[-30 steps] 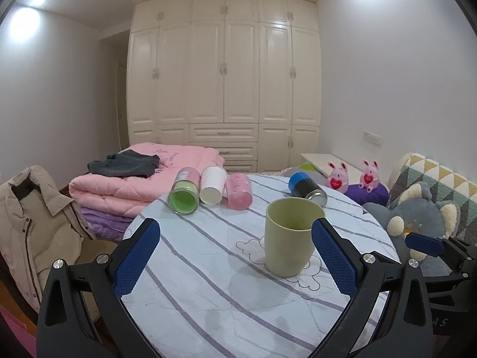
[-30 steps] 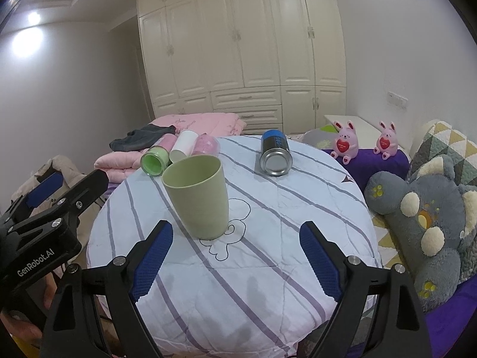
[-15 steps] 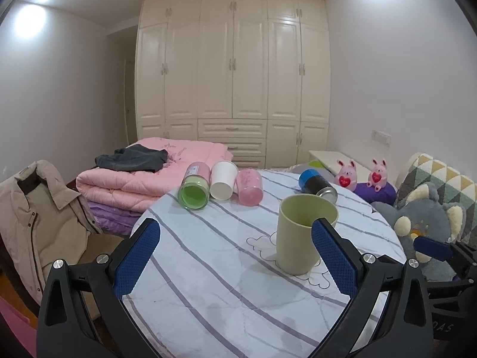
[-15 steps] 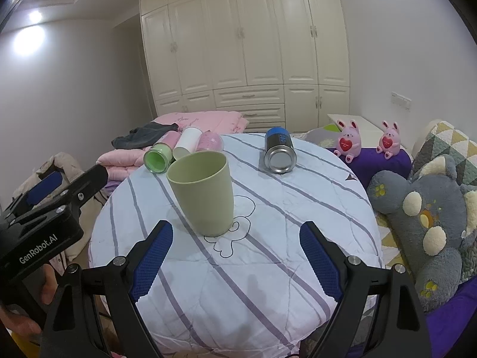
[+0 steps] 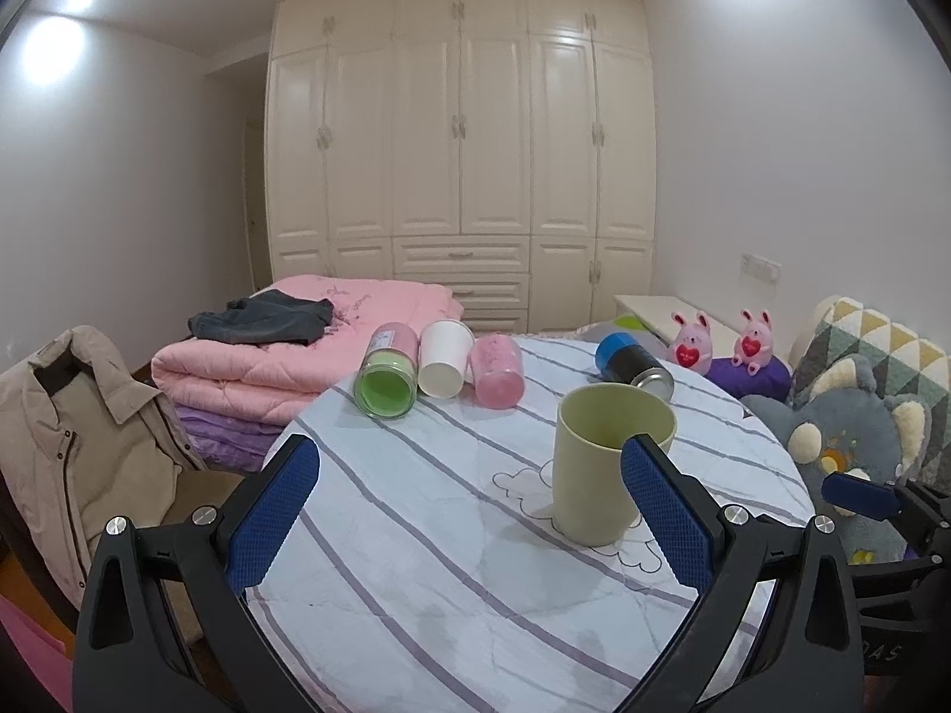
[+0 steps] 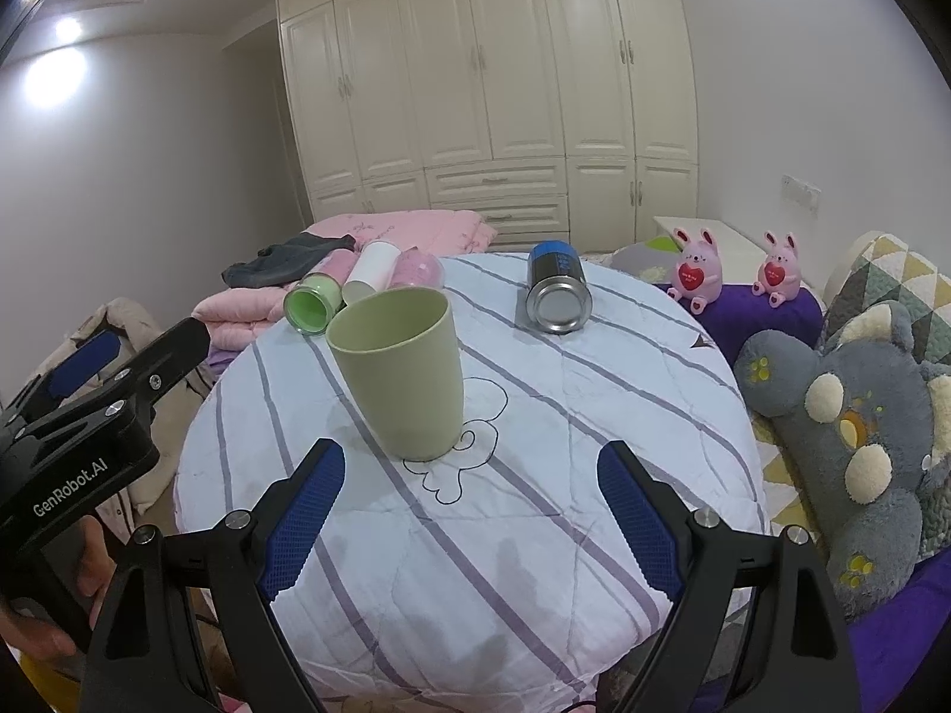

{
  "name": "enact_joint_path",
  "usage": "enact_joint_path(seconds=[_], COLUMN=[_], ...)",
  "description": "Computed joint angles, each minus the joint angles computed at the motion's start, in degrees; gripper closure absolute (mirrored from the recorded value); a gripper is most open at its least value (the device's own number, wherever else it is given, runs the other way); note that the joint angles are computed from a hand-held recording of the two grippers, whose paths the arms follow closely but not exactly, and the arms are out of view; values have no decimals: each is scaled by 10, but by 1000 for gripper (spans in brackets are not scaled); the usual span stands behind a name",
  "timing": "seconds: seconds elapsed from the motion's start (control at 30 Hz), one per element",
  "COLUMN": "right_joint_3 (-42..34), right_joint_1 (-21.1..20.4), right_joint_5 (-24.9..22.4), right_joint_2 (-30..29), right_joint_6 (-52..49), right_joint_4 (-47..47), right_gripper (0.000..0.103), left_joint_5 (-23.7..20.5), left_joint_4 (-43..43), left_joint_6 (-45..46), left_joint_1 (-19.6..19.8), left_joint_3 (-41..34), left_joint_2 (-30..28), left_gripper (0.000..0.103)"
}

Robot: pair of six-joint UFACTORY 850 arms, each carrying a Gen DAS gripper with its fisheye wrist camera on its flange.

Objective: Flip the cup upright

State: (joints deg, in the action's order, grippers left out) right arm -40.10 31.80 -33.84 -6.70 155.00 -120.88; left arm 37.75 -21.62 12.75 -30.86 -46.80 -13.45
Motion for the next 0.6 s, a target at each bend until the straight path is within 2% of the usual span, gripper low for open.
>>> enact_joint_path(seconds=[0.2,0.6], right_joint_3=[-2,-7], right_joint_1=[-3,-3], right_joint_5=[14,21], right_joint_2=[-5,-9], right_joint_6=[1,-10], right_joint_4=[1,1], right_gripper=[14,14], left_joint_5=[9,-27], left_joint_4=[-15,3], left_joint_6=[21,-21], left_joint_1=[-5,8], left_joint_3=[-2,-11], left_joint_2=[-4,-5], left_gripper=[0,0])
